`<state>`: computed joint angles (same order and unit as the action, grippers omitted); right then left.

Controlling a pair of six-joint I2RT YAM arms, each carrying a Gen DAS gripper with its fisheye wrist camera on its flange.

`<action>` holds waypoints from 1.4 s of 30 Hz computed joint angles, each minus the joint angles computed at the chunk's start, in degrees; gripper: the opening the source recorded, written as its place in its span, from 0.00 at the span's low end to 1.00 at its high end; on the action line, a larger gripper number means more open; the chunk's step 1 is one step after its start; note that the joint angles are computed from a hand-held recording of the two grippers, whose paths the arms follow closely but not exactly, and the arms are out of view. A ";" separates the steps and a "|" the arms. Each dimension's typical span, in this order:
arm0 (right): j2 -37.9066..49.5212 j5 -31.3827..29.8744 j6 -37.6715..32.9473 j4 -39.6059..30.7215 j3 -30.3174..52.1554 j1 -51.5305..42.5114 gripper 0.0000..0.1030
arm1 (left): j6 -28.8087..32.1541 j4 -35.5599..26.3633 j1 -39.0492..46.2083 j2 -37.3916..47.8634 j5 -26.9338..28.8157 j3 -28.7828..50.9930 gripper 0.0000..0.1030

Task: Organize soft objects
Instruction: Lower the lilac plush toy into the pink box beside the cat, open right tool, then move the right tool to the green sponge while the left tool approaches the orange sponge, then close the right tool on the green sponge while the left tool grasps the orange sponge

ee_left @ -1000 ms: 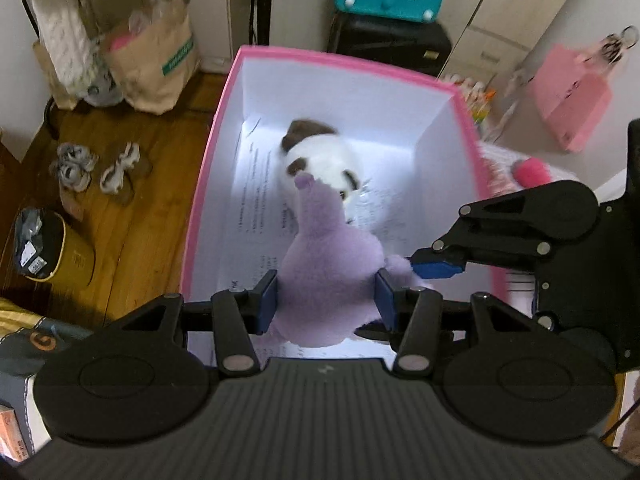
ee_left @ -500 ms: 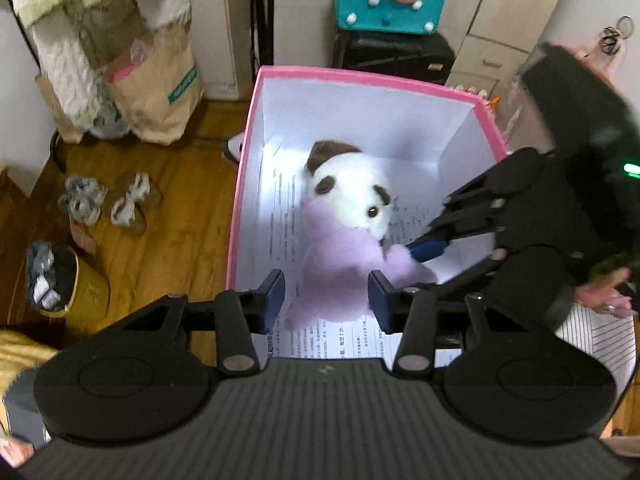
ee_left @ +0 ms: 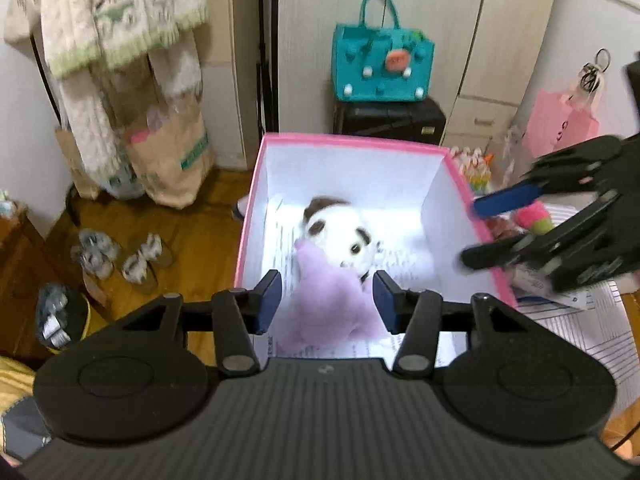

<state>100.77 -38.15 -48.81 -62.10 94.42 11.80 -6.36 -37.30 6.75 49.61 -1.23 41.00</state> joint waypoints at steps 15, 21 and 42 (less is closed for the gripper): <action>-2.55 -10.55 -14.30 1.39 -3.09 -25.62 0.56 | -21.42 3.36 -44.90 5.58 -28.78 4.51 0.50; 5.34 -13.32 -19.00 -0.77 2.37 -29.81 0.56 | -26.28 10.32 -53.49 18.74 -36.11 7.70 0.50; 26.61 -12.52 -19.72 -5.57 16.91 -27.04 0.56 | -49.66 9.55 -55.53 57.44 -53.48 19.85 0.47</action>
<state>127.38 -50.68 -68.52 -67.67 111.33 -15.24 -56.01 -27.74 -48.78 107.05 -54.71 60.85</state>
